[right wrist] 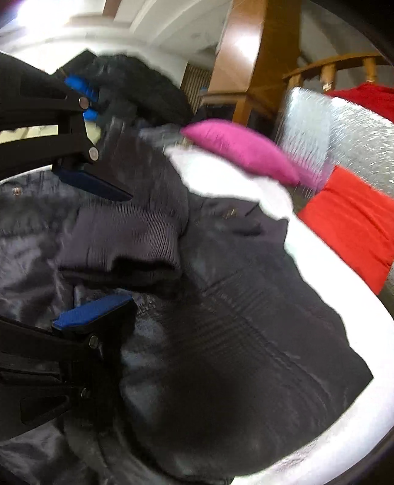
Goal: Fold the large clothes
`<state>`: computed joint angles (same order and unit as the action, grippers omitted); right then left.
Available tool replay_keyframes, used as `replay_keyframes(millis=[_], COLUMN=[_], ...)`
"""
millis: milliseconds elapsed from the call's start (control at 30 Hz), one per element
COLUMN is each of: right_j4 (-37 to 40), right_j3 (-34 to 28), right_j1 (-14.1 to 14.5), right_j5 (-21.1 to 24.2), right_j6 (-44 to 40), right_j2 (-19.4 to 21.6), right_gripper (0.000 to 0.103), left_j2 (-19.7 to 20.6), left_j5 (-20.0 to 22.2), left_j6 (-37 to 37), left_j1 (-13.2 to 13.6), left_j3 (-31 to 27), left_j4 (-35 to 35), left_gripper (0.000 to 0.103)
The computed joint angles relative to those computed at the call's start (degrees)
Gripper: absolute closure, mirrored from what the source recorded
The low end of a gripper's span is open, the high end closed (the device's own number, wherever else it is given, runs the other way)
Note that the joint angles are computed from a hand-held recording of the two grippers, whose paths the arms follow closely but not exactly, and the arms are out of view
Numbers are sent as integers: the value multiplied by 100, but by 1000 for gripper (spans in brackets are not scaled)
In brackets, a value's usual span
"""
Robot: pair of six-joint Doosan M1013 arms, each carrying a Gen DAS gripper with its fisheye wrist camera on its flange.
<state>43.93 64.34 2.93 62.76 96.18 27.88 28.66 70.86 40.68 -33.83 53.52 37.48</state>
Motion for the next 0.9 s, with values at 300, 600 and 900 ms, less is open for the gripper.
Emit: replay_keyframes(millis=[300, 600, 900], right_j4=[-844, -1105, -2668], right_j3=[-234, 147, 280], right_j1=[346, 290, 92], right_j5=[44, -1141, -1939], right_j6=[-496, -608, 912], right_j2=[87, -336, -585], right_gripper=[72, 92, 93], left_j2=[47, -8, -66], left_j5=[-430, -671, -815], left_j6=[41, -121, -38], left_j1=[82, 106, 118], left_j3=[281, 390, 476], left_j4=[-845, -975, -1135], left_gripper=[26, 26, 25])
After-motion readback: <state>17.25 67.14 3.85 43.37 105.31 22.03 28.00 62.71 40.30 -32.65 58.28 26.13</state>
